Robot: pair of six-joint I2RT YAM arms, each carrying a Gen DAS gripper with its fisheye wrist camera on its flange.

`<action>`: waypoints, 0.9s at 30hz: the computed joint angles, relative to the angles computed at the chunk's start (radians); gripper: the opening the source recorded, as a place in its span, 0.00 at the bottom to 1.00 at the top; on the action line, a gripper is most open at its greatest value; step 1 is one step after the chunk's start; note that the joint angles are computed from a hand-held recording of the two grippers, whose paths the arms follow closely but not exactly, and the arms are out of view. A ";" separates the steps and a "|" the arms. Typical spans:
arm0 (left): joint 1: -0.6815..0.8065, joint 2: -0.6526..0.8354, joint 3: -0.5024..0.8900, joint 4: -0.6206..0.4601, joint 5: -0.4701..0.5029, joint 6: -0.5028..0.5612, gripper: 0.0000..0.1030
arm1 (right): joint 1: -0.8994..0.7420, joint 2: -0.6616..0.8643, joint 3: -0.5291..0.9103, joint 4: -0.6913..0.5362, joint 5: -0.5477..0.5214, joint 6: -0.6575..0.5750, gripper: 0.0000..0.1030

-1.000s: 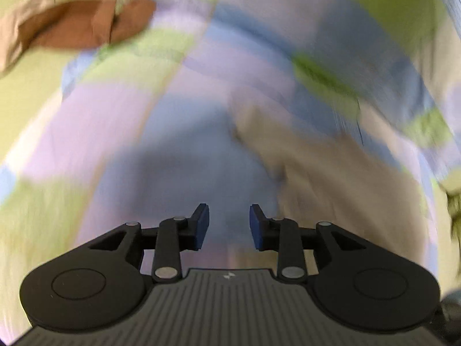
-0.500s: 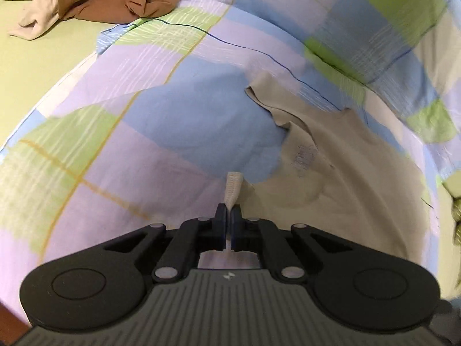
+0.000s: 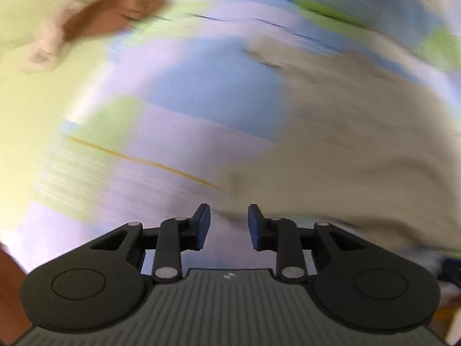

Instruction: Fold clothes

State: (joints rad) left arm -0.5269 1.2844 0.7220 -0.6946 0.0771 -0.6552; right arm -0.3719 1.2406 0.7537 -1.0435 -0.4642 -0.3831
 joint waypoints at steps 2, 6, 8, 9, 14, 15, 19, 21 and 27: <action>-0.092 -0.004 -0.021 0.112 0.112 -0.164 0.35 | -0.168 0.022 0.035 -0.034 0.047 -0.121 0.49; -0.268 0.127 -0.054 0.346 0.065 -0.487 0.35 | -0.376 0.113 0.089 -0.021 0.084 -0.269 0.49; -0.311 0.151 -0.081 0.416 0.032 -0.615 0.35 | -0.490 0.184 0.141 -0.037 0.052 -0.357 0.53; -0.334 0.151 -0.096 0.443 0.003 -0.672 0.35 | -0.534 0.215 0.162 -0.045 0.037 -0.396 0.55; -0.384 0.173 -0.195 0.651 -0.124 -0.980 0.31 | -0.681 0.358 0.246 -0.083 0.004 -0.531 0.57; -0.386 0.182 -0.206 0.682 -0.136 -1.023 0.29 | -0.697 0.372 0.252 -0.087 -0.007 -0.530 0.57; -0.376 0.258 -0.171 0.698 -0.144 -0.986 0.01 | -0.776 0.460 0.275 -0.090 -0.090 -0.390 0.57; -0.363 0.289 -0.176 0.741 -0.134 -0.952 0.00 | -0.815 0.504 0.276 -0.090 -0.139 -0.283 0.53; -0.303 0.293 -0.169 0.742 -0.058 -0.807 0.00 | -0.892 0.521 0.111 0.174 -0.233 0.145 0.27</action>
State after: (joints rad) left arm -0.8295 1.5772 0.5532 0.0474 0.0192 -1.4618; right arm -1.2642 1.7617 0.8646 -0.8699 -0.6970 -0.2377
